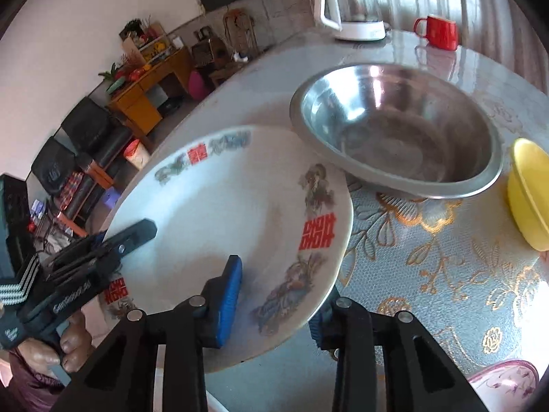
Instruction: Organize plates and bowls
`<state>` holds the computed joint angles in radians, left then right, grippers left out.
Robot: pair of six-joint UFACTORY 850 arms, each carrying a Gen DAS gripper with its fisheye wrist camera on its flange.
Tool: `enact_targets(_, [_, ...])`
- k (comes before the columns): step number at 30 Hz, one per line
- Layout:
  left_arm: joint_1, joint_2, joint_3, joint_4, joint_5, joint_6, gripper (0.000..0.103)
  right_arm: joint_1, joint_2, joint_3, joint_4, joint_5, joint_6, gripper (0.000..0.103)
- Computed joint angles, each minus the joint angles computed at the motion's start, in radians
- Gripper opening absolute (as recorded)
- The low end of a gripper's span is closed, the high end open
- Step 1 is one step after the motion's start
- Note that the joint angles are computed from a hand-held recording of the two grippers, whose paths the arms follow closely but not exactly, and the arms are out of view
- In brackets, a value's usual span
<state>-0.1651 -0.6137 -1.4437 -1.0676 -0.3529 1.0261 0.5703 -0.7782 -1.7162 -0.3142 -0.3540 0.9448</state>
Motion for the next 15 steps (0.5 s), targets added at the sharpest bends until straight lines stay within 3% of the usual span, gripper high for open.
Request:
enact_targets(4, [0.004, -0.007, -0.019, -0.105, -0.003, 0.121, 0.039, 0.001, 0.01, 0.02, -0.079, 0.003, 0.082, 0.035])
enact_targets(11, [-0.011, -0.062, -0.101, 0.006, -0.002, 0.059, 0.042, -0.005, 0.033, 0.05, -0.091, 0.007, 0.085, 0.036])
enact_targets(15, [0.009, -0.042, -0.057, -0.138, -0.038, 0.216, 0.037, 0.01, 0.021, 0.025, -0.175, -0.031, 0.159, 0.035])
